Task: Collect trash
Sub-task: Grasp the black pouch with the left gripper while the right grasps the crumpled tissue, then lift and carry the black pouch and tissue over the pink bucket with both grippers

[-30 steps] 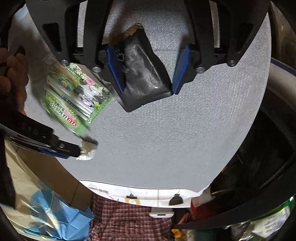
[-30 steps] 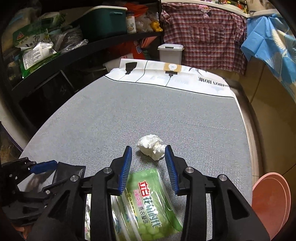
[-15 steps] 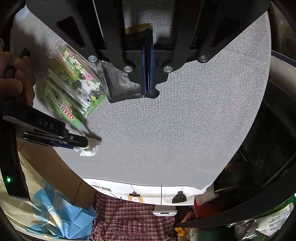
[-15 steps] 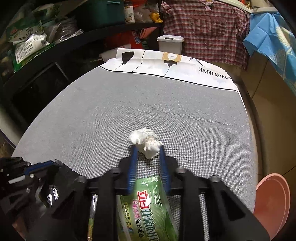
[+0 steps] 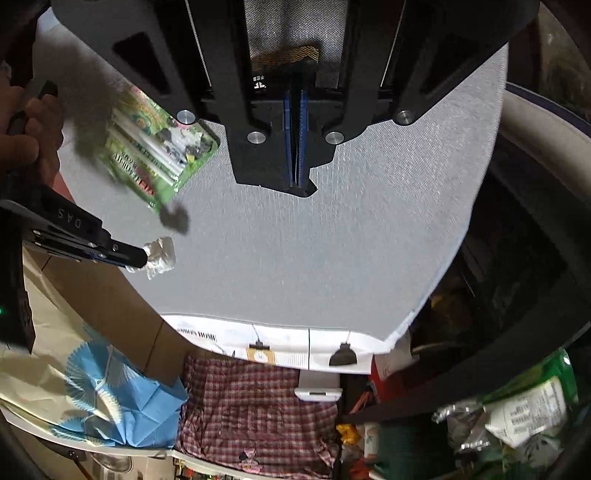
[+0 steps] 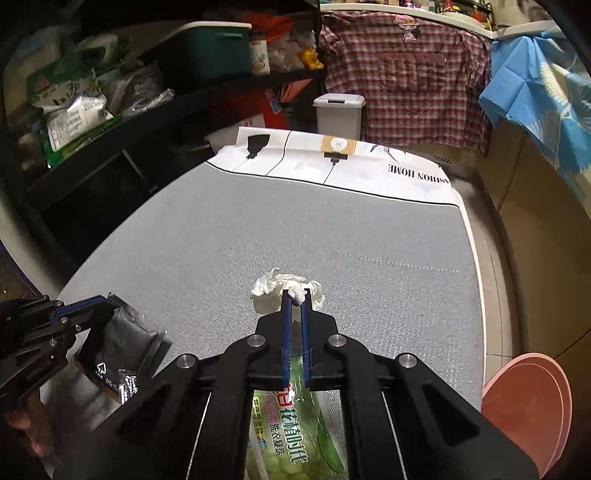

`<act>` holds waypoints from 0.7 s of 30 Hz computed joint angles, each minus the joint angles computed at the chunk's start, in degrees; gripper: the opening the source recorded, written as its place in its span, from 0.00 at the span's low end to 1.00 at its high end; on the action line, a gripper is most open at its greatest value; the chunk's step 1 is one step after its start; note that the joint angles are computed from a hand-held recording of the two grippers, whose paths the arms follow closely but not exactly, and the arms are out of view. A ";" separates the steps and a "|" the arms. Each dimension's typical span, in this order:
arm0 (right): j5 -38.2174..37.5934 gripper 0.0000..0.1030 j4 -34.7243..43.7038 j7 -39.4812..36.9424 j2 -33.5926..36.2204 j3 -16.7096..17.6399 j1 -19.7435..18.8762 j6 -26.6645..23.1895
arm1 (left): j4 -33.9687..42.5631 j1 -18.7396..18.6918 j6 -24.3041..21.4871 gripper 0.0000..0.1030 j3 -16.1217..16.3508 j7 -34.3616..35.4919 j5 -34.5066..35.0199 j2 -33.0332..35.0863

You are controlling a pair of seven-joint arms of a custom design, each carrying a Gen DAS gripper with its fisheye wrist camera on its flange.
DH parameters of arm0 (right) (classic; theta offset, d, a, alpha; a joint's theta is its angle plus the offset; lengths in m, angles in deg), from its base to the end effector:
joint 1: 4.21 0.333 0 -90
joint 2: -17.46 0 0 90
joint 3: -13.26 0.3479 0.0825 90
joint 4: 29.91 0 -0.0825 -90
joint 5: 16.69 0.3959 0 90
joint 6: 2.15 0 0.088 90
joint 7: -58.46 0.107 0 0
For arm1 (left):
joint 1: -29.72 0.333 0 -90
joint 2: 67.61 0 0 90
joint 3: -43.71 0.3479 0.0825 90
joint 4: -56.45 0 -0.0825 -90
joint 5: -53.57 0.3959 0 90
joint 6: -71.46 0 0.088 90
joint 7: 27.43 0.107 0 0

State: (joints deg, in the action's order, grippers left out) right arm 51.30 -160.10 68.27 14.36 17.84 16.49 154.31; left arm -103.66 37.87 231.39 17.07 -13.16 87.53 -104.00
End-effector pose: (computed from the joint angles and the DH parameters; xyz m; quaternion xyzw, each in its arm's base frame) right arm 0.5067 0.2009 0.4430 -0.8545 0.3268 -0.0975 0.3918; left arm 0.3475 -0.1433 0.4395 -0.7931 0.4756 -0.2382 0.2967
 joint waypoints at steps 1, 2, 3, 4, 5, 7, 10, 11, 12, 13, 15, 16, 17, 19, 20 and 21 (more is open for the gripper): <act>0.25 0.05 -0.07 -0.24 -0.26 -0.07 -0.05 -0.12 | 0.17 0.22 -0.36 0.03 -0.31 -0.17 0.28 -0.43; 0.57 0.05 -0.23 -0.62 -0.54 -0.11 -0.04 -0.11 | 0.24 0.33 -0.58 0.03 -0.43 -0.30 0.50 -0.88; 0.90 0.05 -0.44 -1.09 -0.93 -0.20 -0.04 -0.19 | 0.30 0.34 -0.68 0.03 -0.42 -0.38 0.61 -1.17; 1.24 0.05 -0.64 -1.50 -1.30 -0.28 0.00 -0.18 | 0.39 0.35 -0.91 0.03 -0.47 -0.47 0.70 -1.50; 1.46 0.05 -0.81 -1.78 -1.66 -0.39 0.04 -0.25 | 0.50 0.44 -1.15 0.03 -0.57 -0.57 0.86 -1.81; 1.98 0.05 -1.09 -2.43 -2.26 -0.63 0.14 -0.32 | 0.68 0.69 -1.58 0.03 -0.76 -0.80 1.31 -2.61; 2.99 0.05 -1.72 -3.63 -3.34 -0.97 0.38 -0.20 | 0.76 0.73 -2.10 0.03 -0.74 -0.97 1.60 -3.65; 3.37 0.05 -1.99 -4.15 -3.87 -1.11 0.46 -0.15 | 0.88 0.73 -2.44 0.03 -0.80 -0.98 1.70 -3.99; 3.57 0.05 -2.12 -4.41 -4.18 -1.28 0.51 -0.22 | 0.94 0.75 -2.69 0.03 -0.91 -1.06 1.82 -4.28; 3.93 0.05 -2.31 -4.81 -4.61 -1.47 0.56 -0.32 | 0.97 0.79 -2.90 0.03 -0.97 -1.13 1.98 -4.59; 4.39 0.05 -2.74 -5.38 -5.60 -1.91 0.58 -0.58 | 1.12 0.60 -3.54 0.03 -0.99 -1.12 2.11 -5.30; 4.60 0.05 -2.96 -5.59 -6.12 -2.16 0.56 -0.75 | 1.19 0.57 -3.93 0.03 -1.07 -1.20 2.20 -5.71; 4.80 0.05 -3.20 -5.71 -6.69 -2.43 0.52 -0.93 | 1.23 0.53 -4.24 0.03 -1.12 -1.33 2.28 -6.13; 4.77 0.05 -3.39 -5.54 -7.48 -2.98 0.33 -1.51 | 1.40 0.33 -4.55 0.03 -0.96 -1.37 2.35 -6.68; 4.84 0.05 -3.63 -5.51 -7.95 -3.21 0.28 -1.72 | 1.48 0.28 -4.72 0.03 -1.02 -1.46 2.42 -7.03; 4.78 0.05 -3.91 -5.33 -8.62 -3.49 0.16 -2.04 | 1.59 0.25 -4.83 0.03 -1.08 -1.52 2.48 -7.25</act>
